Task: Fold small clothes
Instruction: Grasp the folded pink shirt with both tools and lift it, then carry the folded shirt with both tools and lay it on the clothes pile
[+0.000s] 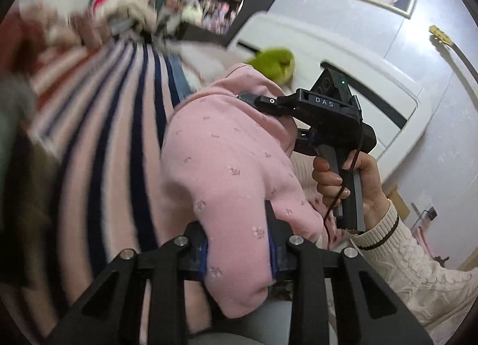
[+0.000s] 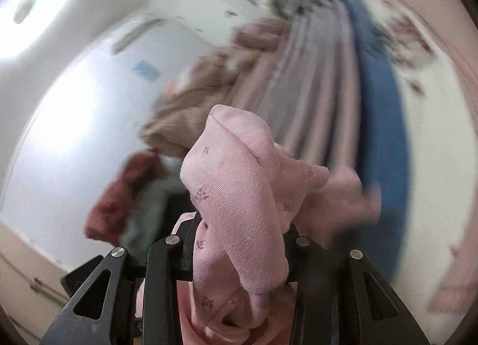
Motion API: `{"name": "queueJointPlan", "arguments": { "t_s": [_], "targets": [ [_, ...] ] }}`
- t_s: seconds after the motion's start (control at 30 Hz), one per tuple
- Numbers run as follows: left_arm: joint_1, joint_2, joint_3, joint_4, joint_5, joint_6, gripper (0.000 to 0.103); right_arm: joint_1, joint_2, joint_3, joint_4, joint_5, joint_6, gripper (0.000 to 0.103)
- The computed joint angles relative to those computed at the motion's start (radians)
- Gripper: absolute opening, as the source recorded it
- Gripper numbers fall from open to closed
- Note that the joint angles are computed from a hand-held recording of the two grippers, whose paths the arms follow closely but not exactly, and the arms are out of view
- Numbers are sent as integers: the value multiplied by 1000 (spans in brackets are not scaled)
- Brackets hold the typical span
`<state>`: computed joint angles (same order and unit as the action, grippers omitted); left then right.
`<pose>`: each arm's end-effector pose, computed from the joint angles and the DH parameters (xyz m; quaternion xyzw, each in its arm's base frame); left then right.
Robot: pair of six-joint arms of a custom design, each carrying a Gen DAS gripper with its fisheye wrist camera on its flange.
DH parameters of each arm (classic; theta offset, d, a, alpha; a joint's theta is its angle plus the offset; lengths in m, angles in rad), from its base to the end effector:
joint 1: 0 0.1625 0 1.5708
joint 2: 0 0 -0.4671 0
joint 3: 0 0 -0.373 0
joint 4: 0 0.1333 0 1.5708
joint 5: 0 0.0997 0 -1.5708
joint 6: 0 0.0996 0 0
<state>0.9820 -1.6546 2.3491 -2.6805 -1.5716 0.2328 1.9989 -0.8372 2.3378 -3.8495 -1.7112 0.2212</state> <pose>-0.0996 -0.3891 0.3383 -0.3908 -0.8971 0.2028 0.0369 0.3075 -0.3863 0.1371 -0.0688 0.9208 -0.3793 0.0592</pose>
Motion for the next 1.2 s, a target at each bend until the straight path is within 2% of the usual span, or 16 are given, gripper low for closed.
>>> {"name": "queueJointPlan", "arguments": {
  "t_s": [0.17,0.3,0.43,0.53,0.67,0.77,0.97,1.07,1.1,1.2],
  "targets": [
    [-87,-123,-75,56,103,21,26,139,11,-228,151,-6,-78,31],
    [-133,-192,-160,104,194,51,26,206,46,-391,252,-1,-116,31],
    [-94,-211,-272,158,219,44,26,240,116,-580,387,25,-133,31],
    [-62,-209,-334,176,268,53,26,255,198,-733,481,39,-152,31],
    [11,-195,-405,214,301,58,26,255,314,-920,619,61,-147,31],
    [120,-165,-454,223,264,55,26,250,391,-1037,723,52,-143,31],
    [312,-111,-513,249,86,43,28,221,506,-1204,902,83,-97,34],
    [336,-113,-496,221,40,17,27,206,527,-1219,961,98,-63,35],
    [341,-117,-494,207,14,24,27,201,533,-1226,961,111,-69,35],
    [320,-131,-483,160,15,41,27,203,540,-1233,917,169,-105,35]
  ]
}}
